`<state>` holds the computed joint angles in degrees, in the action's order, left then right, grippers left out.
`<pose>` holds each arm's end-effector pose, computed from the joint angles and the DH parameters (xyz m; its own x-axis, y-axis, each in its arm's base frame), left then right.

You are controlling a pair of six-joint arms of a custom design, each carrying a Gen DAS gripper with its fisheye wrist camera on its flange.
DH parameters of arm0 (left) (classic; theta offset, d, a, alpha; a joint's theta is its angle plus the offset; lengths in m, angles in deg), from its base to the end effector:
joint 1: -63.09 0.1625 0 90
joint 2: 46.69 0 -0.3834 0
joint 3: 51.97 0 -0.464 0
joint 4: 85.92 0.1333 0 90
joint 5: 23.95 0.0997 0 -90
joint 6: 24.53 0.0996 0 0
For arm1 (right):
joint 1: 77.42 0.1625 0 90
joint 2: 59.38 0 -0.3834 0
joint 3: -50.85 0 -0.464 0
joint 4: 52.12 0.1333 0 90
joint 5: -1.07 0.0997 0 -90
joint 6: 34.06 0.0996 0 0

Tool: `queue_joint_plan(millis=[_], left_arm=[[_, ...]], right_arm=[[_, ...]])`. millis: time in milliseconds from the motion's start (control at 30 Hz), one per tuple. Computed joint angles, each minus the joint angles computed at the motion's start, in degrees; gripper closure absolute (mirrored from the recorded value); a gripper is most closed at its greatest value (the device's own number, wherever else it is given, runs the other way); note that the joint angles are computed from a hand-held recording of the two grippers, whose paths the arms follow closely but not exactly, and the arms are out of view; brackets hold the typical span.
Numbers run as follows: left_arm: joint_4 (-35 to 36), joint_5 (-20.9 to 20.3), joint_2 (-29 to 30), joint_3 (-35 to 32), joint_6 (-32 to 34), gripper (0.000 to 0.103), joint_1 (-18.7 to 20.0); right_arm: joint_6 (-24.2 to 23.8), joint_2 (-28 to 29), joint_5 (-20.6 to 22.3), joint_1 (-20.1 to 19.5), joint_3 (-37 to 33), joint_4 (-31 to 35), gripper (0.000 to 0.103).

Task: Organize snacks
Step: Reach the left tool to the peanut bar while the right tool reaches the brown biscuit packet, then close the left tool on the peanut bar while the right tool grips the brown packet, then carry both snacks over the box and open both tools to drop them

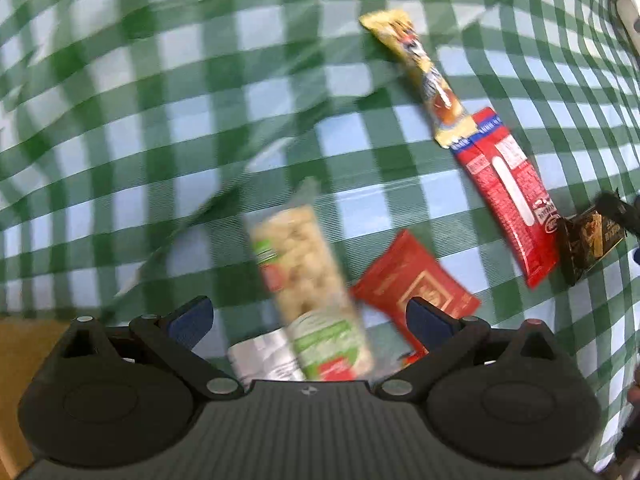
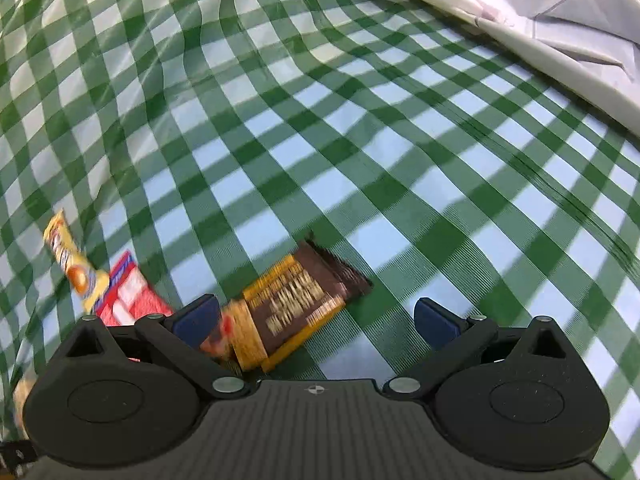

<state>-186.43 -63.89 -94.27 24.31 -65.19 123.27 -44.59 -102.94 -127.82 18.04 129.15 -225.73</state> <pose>-0.1863 -0.7466 0.1308 -0.6401 -0.1373 -0.7560 0.0730 0.9686 -0.2378 0.1450 -0.7728 0.1864 -0.7946 0.2703 0.5437 -0.2114 0.7163 -0.6651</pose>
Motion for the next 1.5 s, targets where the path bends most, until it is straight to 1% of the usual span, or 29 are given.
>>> queue_joint_plan(millis=[33,67,100,133,167,200,267,300,333,367,400,433,467,500,533,567,600,667,700,733,800,867,1000,1100,1200,1233,1333,1400,1500], left_arm=[[2.22,-0.21,1.59,-2.05,-0.17,0.000,0.42],[4.26,-0.18,2.95,-3.77,-0.20,0.000,0.87],[3.90,-0.66,3.52,-4.30,1.03,0.000,1.34],[1.90,-1.61,3.22,-3.89,2.11,0.000,1.74],[1.81,-2.76,3.24,-4.36,1.50,0.000,2.14],[2.70,-4.20,3.44,-5.31,0.11,0.000,2.60],[3.18,-6.17,3.30,-5.99,-1.48,0.000,3.35],[3.19,-6.28,3.05,-5.85,-2.12,0.002,3.49],[1.80,-5.48,2.30,-4.72,-2.39,0.016,3.26],[-0.07,-4.49,1.20,-3.18,-2.60,0.050,2.90],[-0.75,-4.63,0.16,-2.34,-2.95,0.058,2.67],[-1.70,-5.19,-0.66,-1.61,-3.40,0.063,2.53],[-4.14,-5.19,-1.70,-0.20,-2.63,0.063,2.30],[-5.73,-4.48,-2.54,1.14,-1.69,0.063,1.96],[-5.99,-3.66,-4.14,2.68,-1.37,0.063,1.38],[-6.72,-3.21,-4.89,3.60,-1.07,0.063,1.00],[-7.57,-3.50,-5.79,4.48,-0.73,0.063,0.63],[-9.22,-3.97,-7.68,6.19,-0.23,0.063,-0.36],[-10.58,-3.88,-9.68,8.15,0.89,0.063,-0.52],[-11.14,-3.72,-10.49,8.84,1.14,0.063,-1.24],[-12.38,-2.93,-12.84,11.07,1.70,0.063,-2.96],[-13.89,-2.31,-15.85,14.14,1.58,0.063,-4.85],[-13.16,0.03,-24.78,21.98,-1.16,0.063,-9.98],[-8.20,1.43,-33.03,28.11,-6.62,0.063,-14.50],[0.42,2.92,-41.82,33.71,-15.65,0.063,-20.18],[4.10,3.35,-44.86,35.29,-18.77,0.063,-21.90],[20.07,3.76,-52.66,38.09,-32.00,0.063,-28.31],[29.62,2.19,-57.20,39.63,-40.28,0.063,-32.27],[41.56,-1.07,-63.10,41.55,-51.28,0.064,-37.96]], right_arm=[[-0.31,1.24,0.13,-0.08,-1.30,-0.84,0.000],[0.35,2.40,-0.15,-0.21,-2.88,0.35,0.000],[1.26,3.53,-1.09,-0.31,-4.37,2.03,0.000],[-0.22,5.15,-2.98,-0.16,-5.82,1.52,0.000],[-3.75,7.05,-5.27,0.30,-7.07,-1.38,0.000],[-5.02,8.06,-6.61,0.56,-7.91,-1.91,0.000],[-5.57,8.11,-6.04,0.45,-7.27,-4.29,0.000],[-5.90,8.00,-5.75,0.41,-6.99,-4.67,0.000],[-6.61,7.95,-5.71,0.44,-6.87,-4.74,0.000],[-7.29,7.70,-5.91,0.52,-6.62,-4.17,0.000],[-7.43,7.14,-5.86,0.59,-6.18,-2.95,0.000],[-7.32,6.05,-5.25,0.57,-5.30,-1.16,0.001],[-7.65,5.41,-5.00,0.52,-4.32,-1.41,0.007],[-8.60,4.95,-4.71,0.56,-3.31,-3.07,0.023],[-9.89,4.41,-3.97,0.58,-2.21,-5.27,0.033],[-11.38,3.98,-3.59,0.62,-1.33,-7.25,0.051],[-12.00,3.47,-3.13,0.59,-0.66,-8.02,0.061],[-8.93,1.02,-0.26,-0.05,1.67,-6.99,0.062],[-6.83,-0.21,1.16,-0.28,2.76,-6.46,0.062],[-6.14,-1.15,2.24,-0.42,3.90,-7.00,0.062],[-7.98,-2.70,3.56,0.14,6.37,-10.78,0.062],[-10.73,-4.99,6.28,1.03,9.52,-14.67,0.062],[-11.59,-11.58,11.83,2.98,16.73,-17.94,0.062],[-10.74,-17.61,15.04,4.86,23.74,-19.00,0.062],[-8.49,-23.90,16.85,7.33,31.90,-18.14,0.062],[-7.69,-26.29,17.50,8.06,35.04,-17.69,0.062],[-5.41,-31.69,18.05,11.30,43.16,-16.06,0.062],[-4.13,-34.39,18.28,14.10,47.54,-14.16,0.062],[-1.85,-37.67,18.95,18.50,51.77,-9.21,0.062]])
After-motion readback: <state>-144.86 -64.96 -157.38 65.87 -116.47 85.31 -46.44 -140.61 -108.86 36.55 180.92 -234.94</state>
